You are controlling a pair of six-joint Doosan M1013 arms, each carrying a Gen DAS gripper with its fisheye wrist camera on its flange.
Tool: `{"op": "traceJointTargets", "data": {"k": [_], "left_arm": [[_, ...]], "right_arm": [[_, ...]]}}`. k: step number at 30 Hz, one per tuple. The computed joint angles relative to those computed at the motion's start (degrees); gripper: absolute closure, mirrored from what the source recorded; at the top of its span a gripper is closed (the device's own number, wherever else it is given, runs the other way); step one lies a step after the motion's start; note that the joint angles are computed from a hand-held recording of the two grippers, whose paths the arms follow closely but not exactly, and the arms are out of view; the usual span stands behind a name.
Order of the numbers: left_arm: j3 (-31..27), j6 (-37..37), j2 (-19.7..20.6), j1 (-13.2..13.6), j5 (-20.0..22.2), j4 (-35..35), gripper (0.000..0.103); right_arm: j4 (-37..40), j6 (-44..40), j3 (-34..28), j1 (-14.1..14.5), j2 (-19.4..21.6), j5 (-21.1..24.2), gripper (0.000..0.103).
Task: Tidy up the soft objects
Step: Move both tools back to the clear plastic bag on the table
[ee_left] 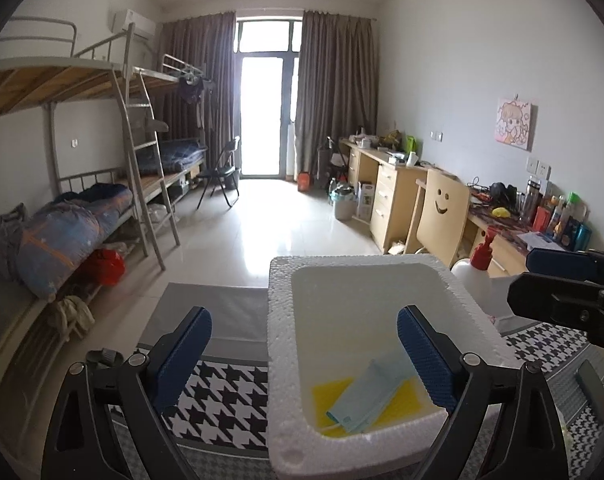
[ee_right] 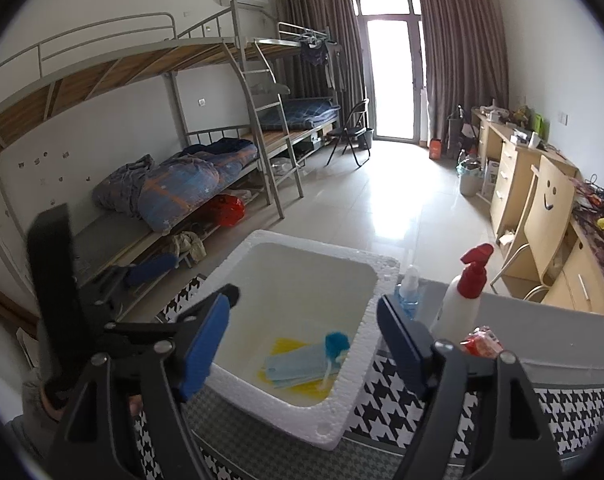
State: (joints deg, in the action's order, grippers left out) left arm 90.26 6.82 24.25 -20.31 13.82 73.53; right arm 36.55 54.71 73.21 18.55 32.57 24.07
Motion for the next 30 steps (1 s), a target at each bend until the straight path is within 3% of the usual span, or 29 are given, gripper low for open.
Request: {"op": "traceJointTargets", "data": {"k": [11,17,22,30], "left_arm": [[2.52,-8.29,-2.28,-2.14,2.54,9.41,0.005],[4.38,-13.56,-3.91,-3.34,2.80,15.45,0.004],[6.27,-21.93,-5.47,-4.27,3.06,24.88,0.004],[8.76,-33.11,-7.29,-5.25,1.65,37.31,0.002]], "right_arm": [[2.48,-2.35,5.11,-0.27,-3.12,-5.21,0.022],[7.04,-6.86,9.26,-0.38,-5.80,-9.83,0.014],[8.76,-9.73,12.45,-0.11,-7.79,-14.23,0.009],[23.00,-24.08,16.42,-0.38,-10.19,-18.94,0.008]]}}
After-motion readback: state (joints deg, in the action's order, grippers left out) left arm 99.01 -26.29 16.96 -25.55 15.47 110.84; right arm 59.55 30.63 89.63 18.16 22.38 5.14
